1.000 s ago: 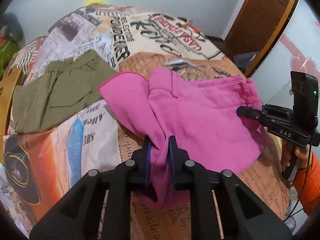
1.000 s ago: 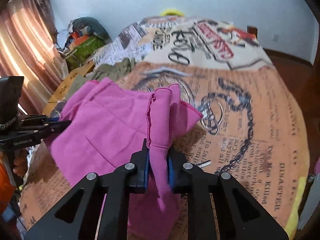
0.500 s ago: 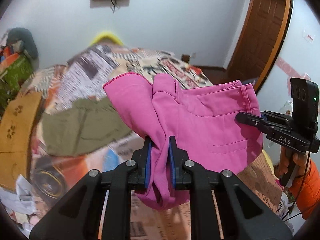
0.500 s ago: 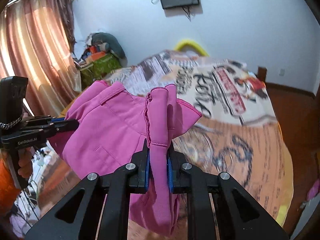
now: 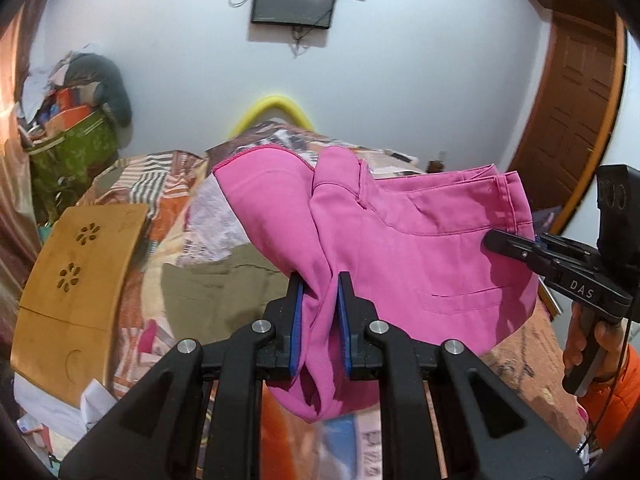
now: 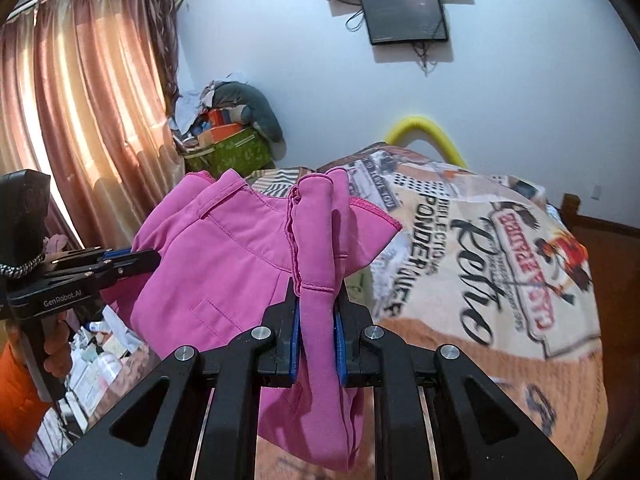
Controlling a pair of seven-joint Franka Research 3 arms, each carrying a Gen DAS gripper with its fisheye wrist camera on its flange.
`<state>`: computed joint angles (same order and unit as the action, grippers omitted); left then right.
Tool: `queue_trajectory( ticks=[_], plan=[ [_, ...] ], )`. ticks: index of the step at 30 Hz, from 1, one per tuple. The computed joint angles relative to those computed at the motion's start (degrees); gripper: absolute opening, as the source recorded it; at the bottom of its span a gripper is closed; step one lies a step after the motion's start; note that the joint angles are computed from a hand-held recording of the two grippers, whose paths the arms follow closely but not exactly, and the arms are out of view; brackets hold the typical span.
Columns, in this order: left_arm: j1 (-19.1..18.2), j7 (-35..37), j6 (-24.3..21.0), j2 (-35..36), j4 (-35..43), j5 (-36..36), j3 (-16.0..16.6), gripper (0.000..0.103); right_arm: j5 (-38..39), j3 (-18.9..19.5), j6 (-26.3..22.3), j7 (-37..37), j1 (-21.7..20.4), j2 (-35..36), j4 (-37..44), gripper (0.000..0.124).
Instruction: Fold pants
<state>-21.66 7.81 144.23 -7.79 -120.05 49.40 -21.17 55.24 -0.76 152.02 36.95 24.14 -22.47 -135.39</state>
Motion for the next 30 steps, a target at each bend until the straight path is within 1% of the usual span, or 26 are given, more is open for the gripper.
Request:
queue_trajectory(
  ticks=[4, 5, 8, 10, 11, 12, 13, 17, 20, 22, 24, 25, 26, 30],
  plan=[
    [1.9, 0.2, 3.9, 0.7, -2.1, -0.7, 2.1, 0.015, 1.4, 1.2, 1.6, -1.3, 1.2, 6.0, 3.8, 0.012],
    [2.5, 0.4, 5.4, 1.2, -2.8, -0.9, 2.8, 0.015, 1.5, 1.6, 1.9, -1.4, 1.2, 7.7, 4.8, 0.012],
    [4.0, 0.2, 8.0, 2.9, -4.0, -0.4, 3.8, 0.015, 1.3, 2.8, 2.4, -1.2, 0.8, 12.7, 7.5, 0.012],
    [4.8, 0.1, 9.9, 4.5, -4.4, -0.2, 4.6, 0.015, 0.1, 3.8, 2.5, -0.1, 0.1, 15.4, 9.1, 0.012],
    [5.1, 0.0, 10.7, 5.7, -4.4, 0.0, 5.0, 0.015, -1.7, 4.2, 1.4, 1.5, -0.4, 17.1, 10.3, 0.012],
    [5.4, 0.2, 11.7, 7.1, -4.3, 0.2, 5.5, 0.015, -2.8, 4.7, 1.5, 2.3, -0.8, 18.8, 11.2, 0.012],
    [5.5, 0.6, 12.0, 8.5, -3.9, 0.4, 5.9, 0.015, -3.8, 5.1, 1.5, 3.2, -1.1, 20.3, 11.9, 0.012],
    [5.1, 3.2, 11.8, 13.4, -2.4, -0.1, 7.5, 0.015, -10.7, 6.9, 2.2, 7.5, -2.1, 26.2, 14.5, 0.012],
    [4.9, 6.1, 12.3, 16.7, -1.7, -3.7, 8.5, 0.015, -17.5, 7.4, 1.5, 11.8, -2.3, 29.5, 16.2, 0.012],
    [4.3, 6.1, 11.8, 18.2, -1.7, -4.8, 9.3, 0.015, -21.5, 7.5, 0.4, 14.8, -2.4, 31.0, 17.1, 0.012],
    [3.5, 5.3, 11.2, 18.6, -1.9, -4.7, 10.0, 0.018, -24.1, 7.7, -0.3, 16.9, -2.7, 31.4, 17.3, 0.015],
    [3.1, 4.5, 10.9, 18.6, -2.2, -4.2, 10.3, 0.022, -24.4, 7.8, -0.6, 17.2, -3.0, 31.3, 17.2, 0.017],
    [2.9, 4.1, 10.2, 18.3, -2.4, -4.1, 10.5, 0.023, -24.8, 7.9, -0.3, 17.6, -3.1, 30.9, 16.7, 0.017],
    [2.7, 5.9, 7.0, 15.1, -4.0, -7.0, 9.4, 0.024, -27.0, 7.7, 0.4, 19.9, -3.6, 27.9, 14.0, 0.019]
  ],
)
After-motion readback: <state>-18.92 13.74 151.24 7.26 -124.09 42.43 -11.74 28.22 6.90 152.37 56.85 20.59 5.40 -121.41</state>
